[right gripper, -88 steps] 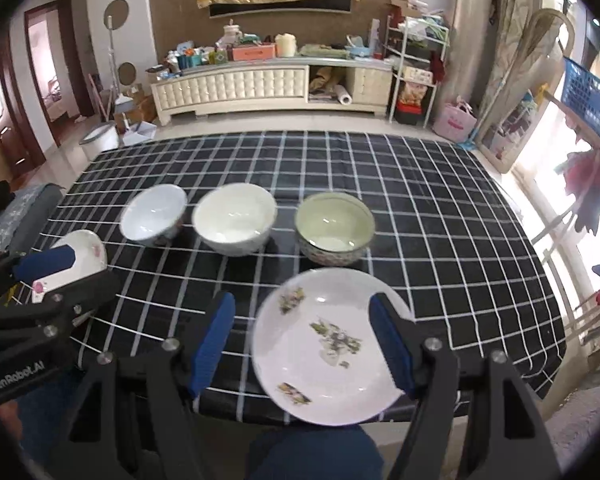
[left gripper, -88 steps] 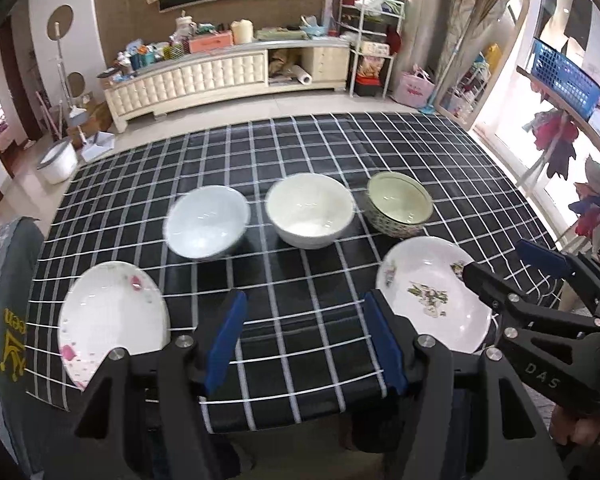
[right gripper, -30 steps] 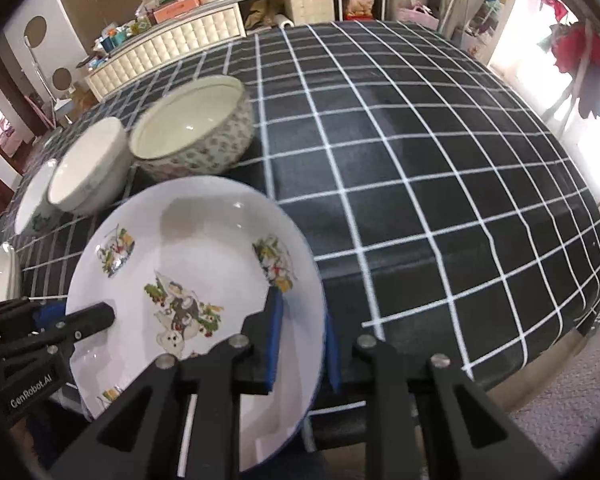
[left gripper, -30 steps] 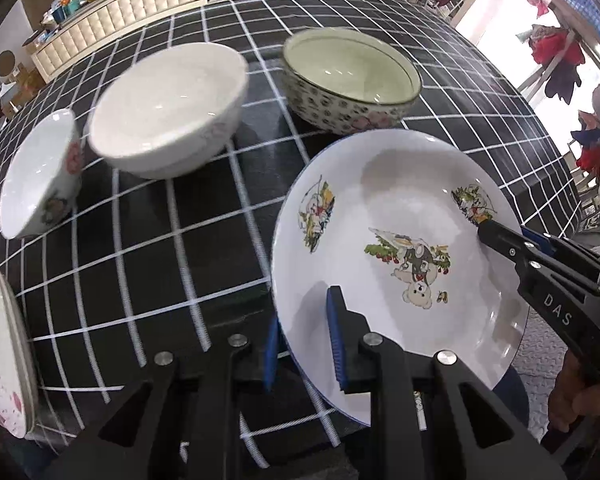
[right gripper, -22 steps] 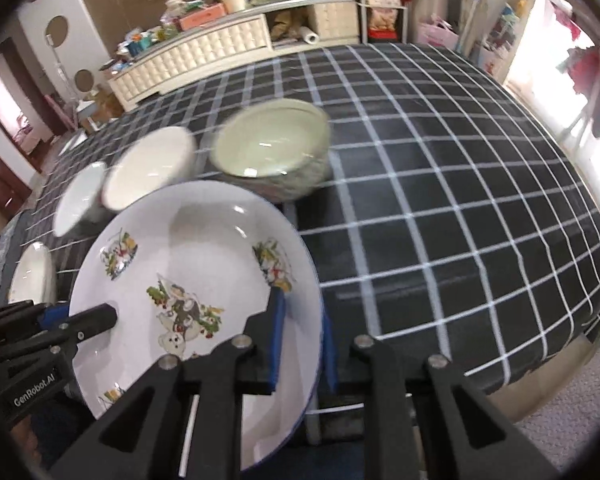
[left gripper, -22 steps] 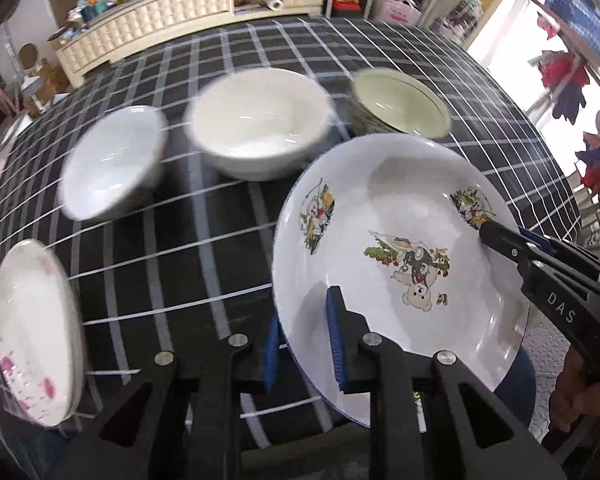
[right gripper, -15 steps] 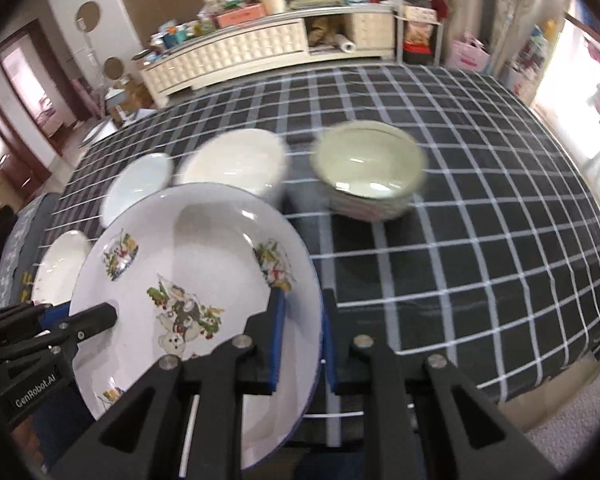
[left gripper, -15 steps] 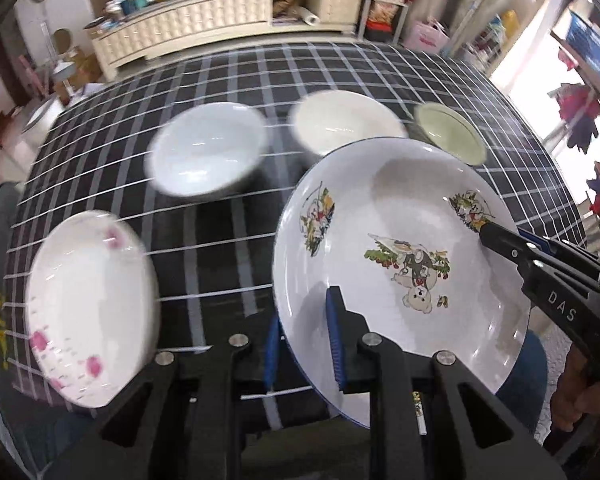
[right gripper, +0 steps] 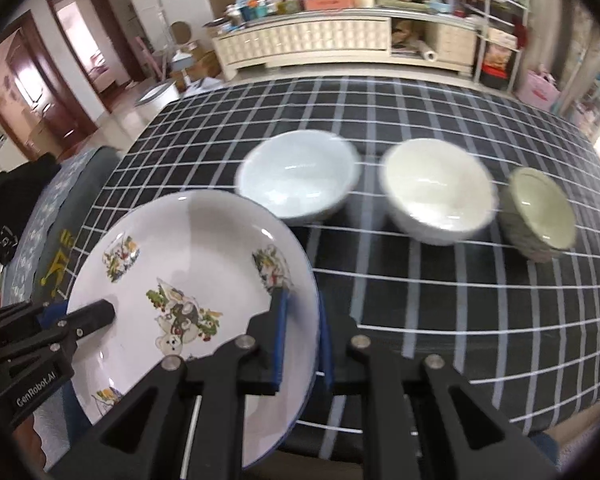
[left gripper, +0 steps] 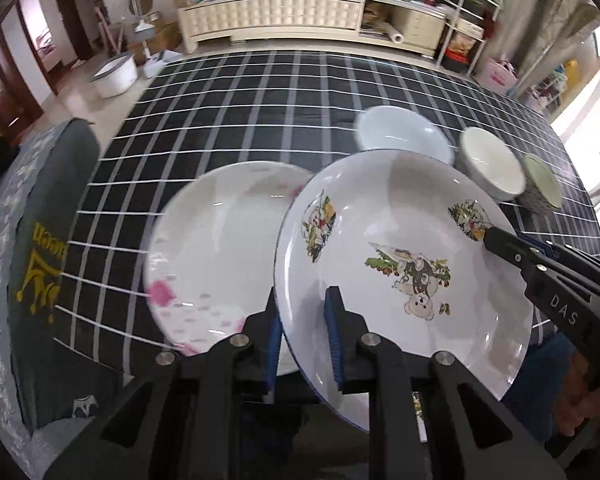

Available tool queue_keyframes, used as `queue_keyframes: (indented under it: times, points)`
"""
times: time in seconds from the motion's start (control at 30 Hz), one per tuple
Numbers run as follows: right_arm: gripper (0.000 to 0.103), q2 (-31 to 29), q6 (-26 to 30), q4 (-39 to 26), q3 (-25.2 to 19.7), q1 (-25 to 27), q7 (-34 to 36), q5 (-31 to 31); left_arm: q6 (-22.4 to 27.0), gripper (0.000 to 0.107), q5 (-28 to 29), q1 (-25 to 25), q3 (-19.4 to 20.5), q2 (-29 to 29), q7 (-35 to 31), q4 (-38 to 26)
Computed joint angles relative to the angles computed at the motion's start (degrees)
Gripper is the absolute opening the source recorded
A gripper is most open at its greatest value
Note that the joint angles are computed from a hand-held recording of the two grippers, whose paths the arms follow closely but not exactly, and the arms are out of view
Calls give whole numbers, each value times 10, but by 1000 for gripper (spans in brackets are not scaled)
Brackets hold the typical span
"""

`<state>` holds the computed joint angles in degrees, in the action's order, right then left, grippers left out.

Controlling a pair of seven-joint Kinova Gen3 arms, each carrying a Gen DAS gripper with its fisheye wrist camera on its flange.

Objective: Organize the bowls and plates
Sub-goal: 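Lower the cartoon-print plate onto the pink-flower plate stack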

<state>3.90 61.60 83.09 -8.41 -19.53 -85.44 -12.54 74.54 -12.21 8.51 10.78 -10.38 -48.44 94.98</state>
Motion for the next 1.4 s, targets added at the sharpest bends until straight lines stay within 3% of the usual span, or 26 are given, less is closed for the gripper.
queue_keyframes:
  times: [0.23,0.6,1.4]
  points:
    - [19,45,4,-25,-22,-42,-20,12,1,17,11,-38,-37,-35,-31,46]
    - [19,76,18,-59,-29,-85,-34,38,-11,16,32,-78,-55,-42,-47,69]
    - [19,111,43,-94,-25,-125,-70,90,-51,16,52,-106,-76,-26,-94,90]
